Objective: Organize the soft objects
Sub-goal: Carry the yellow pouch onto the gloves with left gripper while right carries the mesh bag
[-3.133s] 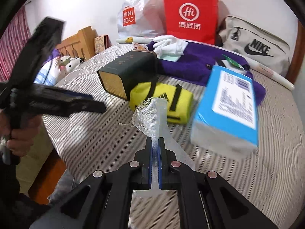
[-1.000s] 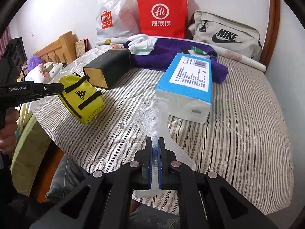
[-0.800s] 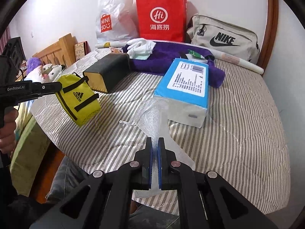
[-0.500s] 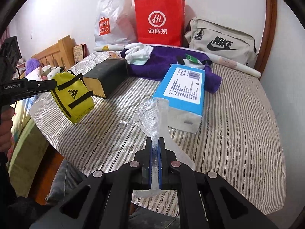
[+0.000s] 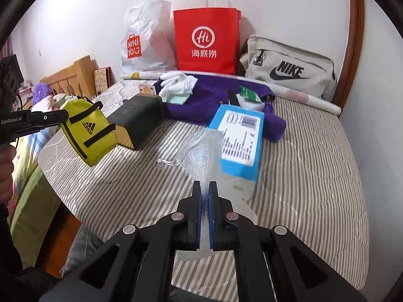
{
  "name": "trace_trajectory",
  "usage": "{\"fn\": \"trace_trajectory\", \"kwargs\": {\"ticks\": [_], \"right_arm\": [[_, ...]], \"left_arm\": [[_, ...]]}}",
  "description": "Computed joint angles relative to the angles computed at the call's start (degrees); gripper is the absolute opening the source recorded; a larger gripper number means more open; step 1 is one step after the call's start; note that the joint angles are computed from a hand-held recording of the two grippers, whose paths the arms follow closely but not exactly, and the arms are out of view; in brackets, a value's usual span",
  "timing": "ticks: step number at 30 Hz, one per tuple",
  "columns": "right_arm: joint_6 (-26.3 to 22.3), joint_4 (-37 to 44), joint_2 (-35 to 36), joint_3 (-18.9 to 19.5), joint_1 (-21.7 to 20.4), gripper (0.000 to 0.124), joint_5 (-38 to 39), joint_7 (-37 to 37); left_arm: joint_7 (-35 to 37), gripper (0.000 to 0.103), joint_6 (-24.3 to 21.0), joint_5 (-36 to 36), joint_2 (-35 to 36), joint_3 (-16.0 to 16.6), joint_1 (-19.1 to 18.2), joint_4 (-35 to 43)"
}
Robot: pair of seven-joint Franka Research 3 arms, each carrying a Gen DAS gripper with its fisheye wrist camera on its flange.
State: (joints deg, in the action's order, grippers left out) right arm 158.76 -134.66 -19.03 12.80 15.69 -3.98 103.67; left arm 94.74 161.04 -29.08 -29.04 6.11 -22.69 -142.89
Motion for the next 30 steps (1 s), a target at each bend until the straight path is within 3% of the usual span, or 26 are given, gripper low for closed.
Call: {"fn": "trace_trajectory", "kwargs": {"ticks": [14, 30], "right_arm": [[-0.78, 9.08, 6.93, -1.76, -0.28, 0.005, -1.98, -1.22], [-3.51, 24.74, 19.04, -6.11, 2.28, 0.005, -4.2, -2.51]], "left_arm": [[1.62, 0.015, -2.45, -0.64, 7.63, -1.71, 3.01, 9.81], [4.95, 0.015, -7.12, -4.69, 20.22, -7.54, 11.67, 25.12]]}}
